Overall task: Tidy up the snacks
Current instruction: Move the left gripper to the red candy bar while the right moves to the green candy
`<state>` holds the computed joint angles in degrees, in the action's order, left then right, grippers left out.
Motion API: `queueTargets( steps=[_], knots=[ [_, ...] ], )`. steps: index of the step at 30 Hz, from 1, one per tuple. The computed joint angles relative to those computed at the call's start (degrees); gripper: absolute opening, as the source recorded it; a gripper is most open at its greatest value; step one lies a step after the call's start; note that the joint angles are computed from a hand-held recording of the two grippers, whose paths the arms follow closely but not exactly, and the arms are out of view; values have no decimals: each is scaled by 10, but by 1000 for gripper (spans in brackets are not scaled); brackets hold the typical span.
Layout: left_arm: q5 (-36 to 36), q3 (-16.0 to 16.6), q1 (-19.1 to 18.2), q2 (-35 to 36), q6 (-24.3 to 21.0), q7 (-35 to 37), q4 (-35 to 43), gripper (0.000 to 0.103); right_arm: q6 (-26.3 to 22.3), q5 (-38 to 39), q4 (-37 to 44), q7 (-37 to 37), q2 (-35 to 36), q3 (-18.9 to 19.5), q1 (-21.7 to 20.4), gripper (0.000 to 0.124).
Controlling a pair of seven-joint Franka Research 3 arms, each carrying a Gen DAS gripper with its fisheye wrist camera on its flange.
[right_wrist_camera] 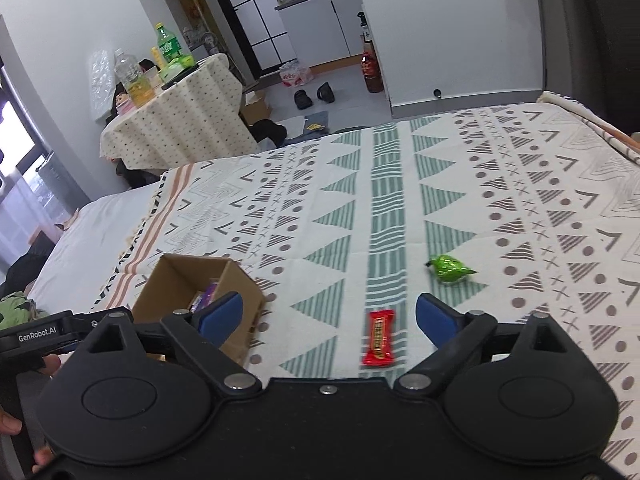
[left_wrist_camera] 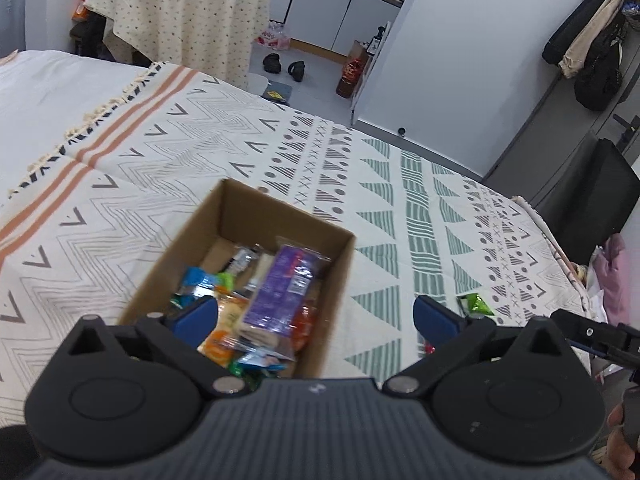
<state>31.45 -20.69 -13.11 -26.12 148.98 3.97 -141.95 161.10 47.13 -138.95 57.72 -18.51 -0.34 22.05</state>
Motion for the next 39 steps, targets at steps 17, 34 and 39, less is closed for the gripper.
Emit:
queueTargets(
  steps=[17, 34, 39],
  knots=[
    [32, -14, -36, 112, -52, -6, 98, 103, -33, 33, -13, -98, 3, -33, -32, 95],
    [106, 8, -87, 247, -48, -68, 179, 100, -25, 242, 10, -273, 81, -37, -61, 92],
    [130, 24, -105, 297, -35, -87, 211, 92, -15, 277, 31, -326, 114, -16, -77, 88]
  ],
)
